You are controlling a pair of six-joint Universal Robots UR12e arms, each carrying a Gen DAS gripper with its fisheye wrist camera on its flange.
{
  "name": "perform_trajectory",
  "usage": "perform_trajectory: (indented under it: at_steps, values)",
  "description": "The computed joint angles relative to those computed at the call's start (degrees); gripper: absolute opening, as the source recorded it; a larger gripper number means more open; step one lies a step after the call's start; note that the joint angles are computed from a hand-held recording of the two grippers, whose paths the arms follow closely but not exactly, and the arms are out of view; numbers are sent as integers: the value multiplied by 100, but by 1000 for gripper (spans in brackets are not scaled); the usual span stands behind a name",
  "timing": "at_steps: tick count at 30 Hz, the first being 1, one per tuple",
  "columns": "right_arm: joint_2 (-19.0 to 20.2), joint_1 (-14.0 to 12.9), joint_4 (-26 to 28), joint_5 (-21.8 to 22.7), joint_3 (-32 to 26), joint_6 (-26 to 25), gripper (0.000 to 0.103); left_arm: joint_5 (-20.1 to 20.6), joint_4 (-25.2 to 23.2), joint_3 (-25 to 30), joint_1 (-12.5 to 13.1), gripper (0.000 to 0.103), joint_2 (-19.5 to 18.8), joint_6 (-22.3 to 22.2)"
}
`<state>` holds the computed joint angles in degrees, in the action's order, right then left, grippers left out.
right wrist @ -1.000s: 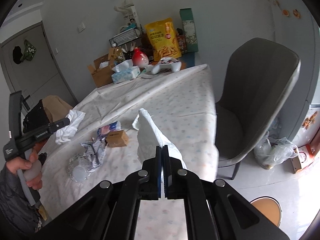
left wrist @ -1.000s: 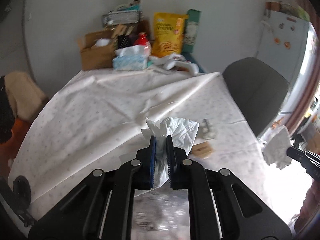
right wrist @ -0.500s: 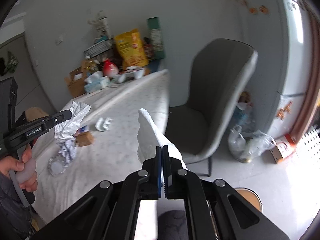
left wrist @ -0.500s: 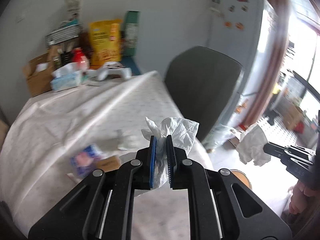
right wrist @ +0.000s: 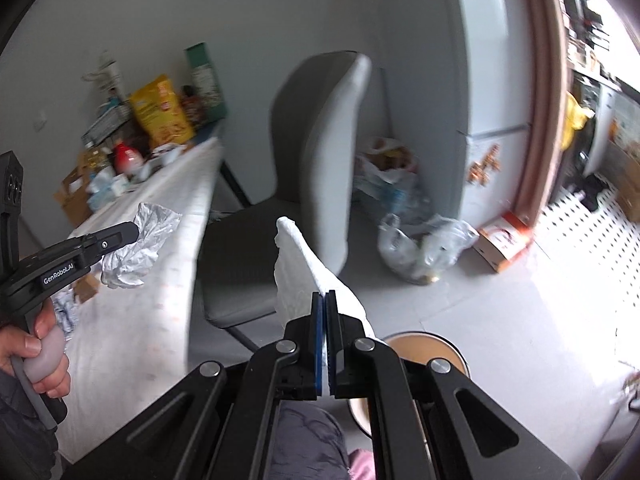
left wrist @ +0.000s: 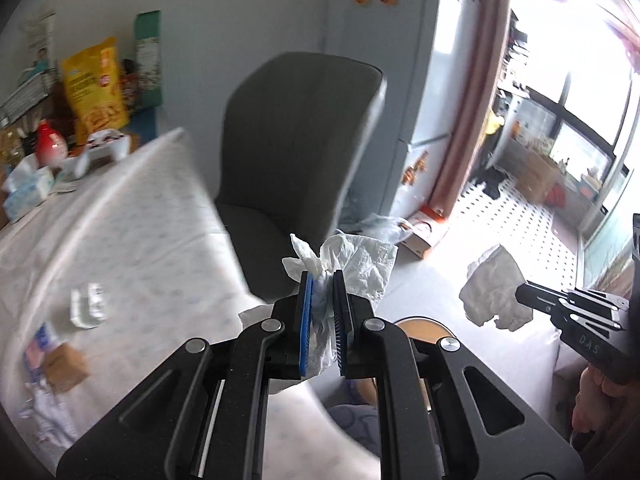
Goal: Collect trash
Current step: 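Carry the tissue with the left gripper over the cream bin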
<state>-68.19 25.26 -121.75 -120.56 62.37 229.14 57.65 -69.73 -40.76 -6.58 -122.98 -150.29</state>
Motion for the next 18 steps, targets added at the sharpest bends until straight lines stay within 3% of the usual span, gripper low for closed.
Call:
perform_trajectory:
  at_steps: [6,9,18]
  values:
    - [-279,-69,211,-118,483,461,3,43,-559,217,-275,11,-180,184]
    - [-409,-115,224,-102,743,664,3,149,-612,155,-417,11,-197,232]
    - [-667,-286,185,276,1407,1180,3,453,-982,28,-684,11,-272,267]
